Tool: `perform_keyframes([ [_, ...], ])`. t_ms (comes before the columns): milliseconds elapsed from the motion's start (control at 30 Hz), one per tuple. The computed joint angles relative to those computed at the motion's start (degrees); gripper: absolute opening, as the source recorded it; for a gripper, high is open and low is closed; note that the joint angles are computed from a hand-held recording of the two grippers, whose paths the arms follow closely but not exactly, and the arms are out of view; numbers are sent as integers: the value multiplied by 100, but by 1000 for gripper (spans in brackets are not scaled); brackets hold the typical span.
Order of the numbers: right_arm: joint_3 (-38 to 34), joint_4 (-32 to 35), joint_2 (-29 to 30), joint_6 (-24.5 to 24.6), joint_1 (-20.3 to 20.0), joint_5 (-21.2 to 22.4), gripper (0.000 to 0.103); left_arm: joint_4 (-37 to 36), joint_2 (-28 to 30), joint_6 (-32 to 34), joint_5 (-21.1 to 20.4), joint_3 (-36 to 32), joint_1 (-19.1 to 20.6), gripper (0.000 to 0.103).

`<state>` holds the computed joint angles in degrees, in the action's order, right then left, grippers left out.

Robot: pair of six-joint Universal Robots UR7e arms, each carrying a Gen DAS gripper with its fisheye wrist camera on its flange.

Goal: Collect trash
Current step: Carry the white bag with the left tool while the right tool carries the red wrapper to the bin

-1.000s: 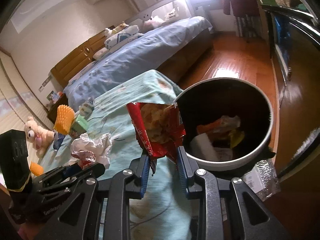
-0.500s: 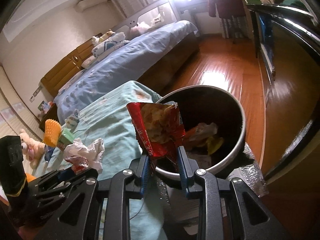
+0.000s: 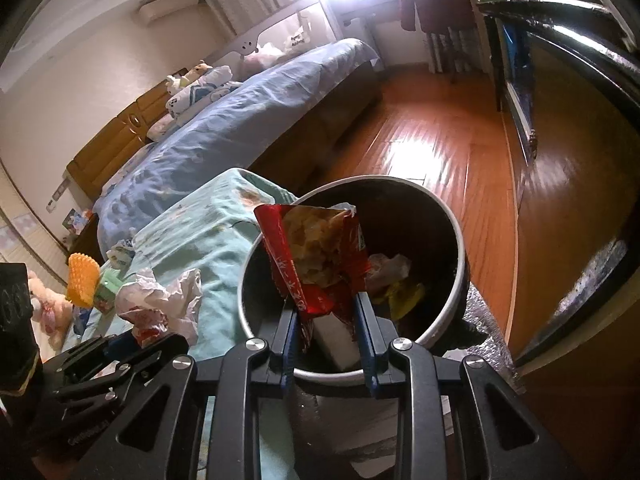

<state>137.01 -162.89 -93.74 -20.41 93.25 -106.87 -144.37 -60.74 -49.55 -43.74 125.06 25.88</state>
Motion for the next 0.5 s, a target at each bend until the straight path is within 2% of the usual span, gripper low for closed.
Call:
perform_keyframes([
  [500, -210, -136, 314, 22, -88, -87, 26, -6, 500, 410, 18, -519, 286, 46],
])
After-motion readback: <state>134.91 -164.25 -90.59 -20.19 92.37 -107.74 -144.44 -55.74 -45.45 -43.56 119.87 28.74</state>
